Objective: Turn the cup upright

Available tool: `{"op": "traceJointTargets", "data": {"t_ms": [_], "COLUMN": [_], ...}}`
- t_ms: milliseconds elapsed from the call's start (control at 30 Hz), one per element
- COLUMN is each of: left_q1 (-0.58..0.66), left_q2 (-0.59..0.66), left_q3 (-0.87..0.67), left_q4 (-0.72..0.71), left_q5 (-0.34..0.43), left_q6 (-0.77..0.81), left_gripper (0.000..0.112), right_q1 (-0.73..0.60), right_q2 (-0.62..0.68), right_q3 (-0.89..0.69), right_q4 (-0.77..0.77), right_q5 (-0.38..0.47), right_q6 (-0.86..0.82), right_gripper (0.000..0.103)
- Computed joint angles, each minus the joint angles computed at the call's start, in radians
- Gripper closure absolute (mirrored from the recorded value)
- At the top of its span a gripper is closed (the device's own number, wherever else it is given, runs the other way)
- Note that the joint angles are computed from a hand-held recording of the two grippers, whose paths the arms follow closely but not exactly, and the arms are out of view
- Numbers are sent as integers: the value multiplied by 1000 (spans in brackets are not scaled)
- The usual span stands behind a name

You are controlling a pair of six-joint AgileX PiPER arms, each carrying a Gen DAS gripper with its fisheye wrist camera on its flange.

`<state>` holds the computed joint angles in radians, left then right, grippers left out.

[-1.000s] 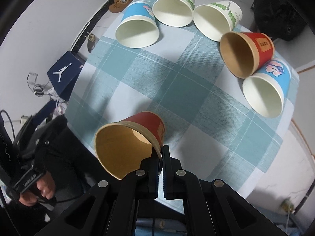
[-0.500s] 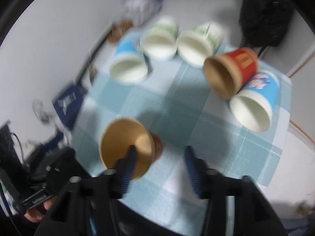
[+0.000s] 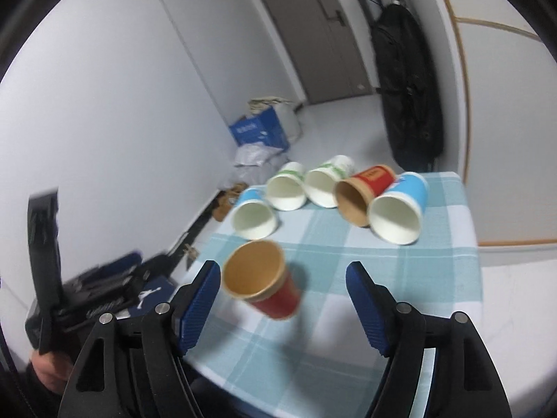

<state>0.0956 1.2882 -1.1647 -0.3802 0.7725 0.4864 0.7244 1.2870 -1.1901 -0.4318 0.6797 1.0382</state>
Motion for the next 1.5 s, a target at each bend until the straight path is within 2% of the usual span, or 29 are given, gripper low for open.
{"op": "traceJointTargets", "data": {"t_ms": [167,367,433,533,667,967,1167,1500], "left_q1": [17,-10,-23,-28,5,-5,-5,-12], "left_q2": [-4,-21,-32,-33,-35,-37,-32,-70], "left_q3": [-1,15,24,25,22,21,21,50], "left_q4": [-42,-46,-35,-35,-108,-103,-111,-114], "left_q5": [8,0,-9,3,45,51,64,20], "left_q6": [10,-12,-24,-21,45,47,67,88], "left_gripper": [38,38,38,38,38,38,38,38], "right_q1": [177,323,337,339,332,340,310,293], "right_q2": [-16,-10,-12,-18,-23,-26,-28,-39], "right_q3": [18,14,26,37,34,39,41,48], "right_q4": [-341,-567,-604,-622,-600,-598,-551,-532], "right_q5": [98,250,259,259,255,270,228,213], "right_q6": [273,420,448,475,459,468,438,450], "right_gripper": [18,6,6,5,5,5,5,3]}}
